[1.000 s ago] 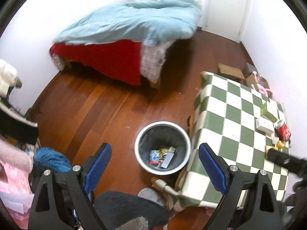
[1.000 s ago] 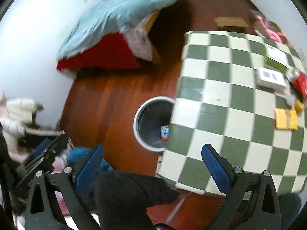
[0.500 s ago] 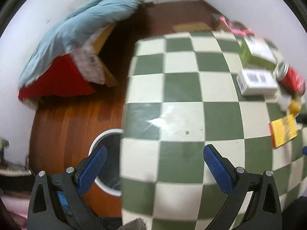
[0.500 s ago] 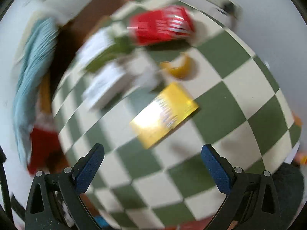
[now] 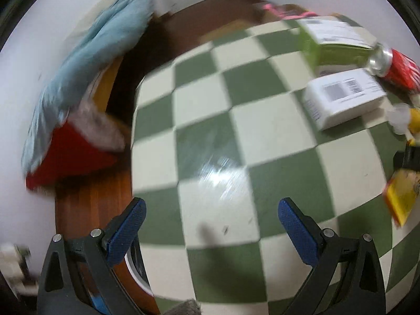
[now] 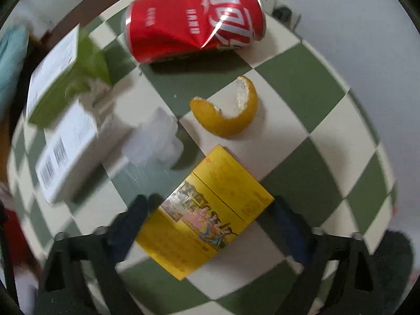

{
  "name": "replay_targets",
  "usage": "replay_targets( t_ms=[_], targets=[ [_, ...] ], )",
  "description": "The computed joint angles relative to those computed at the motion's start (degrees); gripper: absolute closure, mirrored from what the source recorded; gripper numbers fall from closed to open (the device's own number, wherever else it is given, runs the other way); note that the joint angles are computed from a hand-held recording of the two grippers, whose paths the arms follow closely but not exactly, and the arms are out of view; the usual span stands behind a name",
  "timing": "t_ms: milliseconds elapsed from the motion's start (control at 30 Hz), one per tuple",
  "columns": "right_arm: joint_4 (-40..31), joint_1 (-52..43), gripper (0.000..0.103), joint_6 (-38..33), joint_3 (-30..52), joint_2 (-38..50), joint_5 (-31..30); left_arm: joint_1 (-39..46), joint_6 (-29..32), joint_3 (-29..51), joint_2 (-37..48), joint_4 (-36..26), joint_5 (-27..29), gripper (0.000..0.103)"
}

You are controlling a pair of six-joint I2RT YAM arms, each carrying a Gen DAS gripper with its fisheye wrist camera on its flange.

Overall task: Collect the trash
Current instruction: 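Grasp the torn white box with the left tool while the right grasps the yellow cigarette pack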

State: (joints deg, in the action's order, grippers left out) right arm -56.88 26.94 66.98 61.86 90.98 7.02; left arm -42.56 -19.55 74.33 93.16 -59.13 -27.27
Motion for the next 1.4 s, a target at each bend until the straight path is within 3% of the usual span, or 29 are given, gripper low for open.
replay_targets(
  t_ms=[100,333,467,600,633,700,767,800,900,1033,1167,1200,1233,1267,1400],
  targets=[
    [0.11,2.04,0.03,-4.28,-2.18,-2.77,1.22,-1.85,7.15,5.52,3.22,1.05,0.4,0.0],
    [-1.37,-6.63,0.033,-15.33,-9.75,-14.88,-2.89,-3.59,22.9,24.6,14.99,-2.37,8.61,0.0],
    [-2.51,-15.5,0.033,-22.07,-9.75,-14.97,-5.18,-4.83,29.99,32.89,22.63,-4.79,10.12,0.001],
    [-2.95,-20.79,0.03,-27.7,-7.58,-11.39,-8.45,-4.96,33.22,41.5,29.64,-8.64,12.43,0.002],
    [-3.22,-21.72,0.028,-28.56,-6.56,-10.7,-9.1,-4.92,33.44,42.8,30.63,-9.47,12.74,0.004],
    [-3.98,-22.84,0.017,-28.95,-6.99,-12.3,-10.93,-5.02,33.62,45.34,32.71,-11.08,13.13,0.021],
    [-4.07,-22.57,0.017,-28.13,-7.49,-14.14,-10.47,-4.59,34.23,45.37,33.28,-11.64,13.76,0.029],
    [-4.49,-21.7,0.017,-26.43,-7.82,-15.14,-10.15,-4.77,34.52,46.3,33.91,-12.69,14.81,0.042],
    [-5.48,-20.61,0.017,-21.96,-9.1,-17.12,-11.05,-5.48,34.4,45.24,33.34,-12.71,14.5,0.045],
    [-3.84,-21.74,0.017,-21.63,-8.04,-14.27,-11.2,-6.59,30.48,43.93,32.03,-14.37,14.23,0.047],
    [-4.01,-19.1,0.03,-19.82,-7.15,-12.39,-6.94,-4.66,19.55,43.21,30.05,-19.51,19.58,0.049],
    [-4.74,-17.84,0.037,-19.56,-6.76,-12.44,-5.38,-4.43,18.09,42.74,29.44,-19.52,20.45,0.049],
    [-4.75,-16.59,0.037,-19.31,-6.64,-12.77,-4.93,-4.21,16.94,41.67,28.47,-18.84,21.7,0.049],
    [-4.57,-15.98,0.037,-20.31,-6.85,-13.34,-5.26,-4.04,16.58,40.35,27.7,-17.75,23.41,0.048],
    [-6.49,-13.15,0.036,-19.1,-6.03,-14.34,-5.05,-4.09,17.42,40.19,30.12,-16.77,21.71,0.042]
  ],
)
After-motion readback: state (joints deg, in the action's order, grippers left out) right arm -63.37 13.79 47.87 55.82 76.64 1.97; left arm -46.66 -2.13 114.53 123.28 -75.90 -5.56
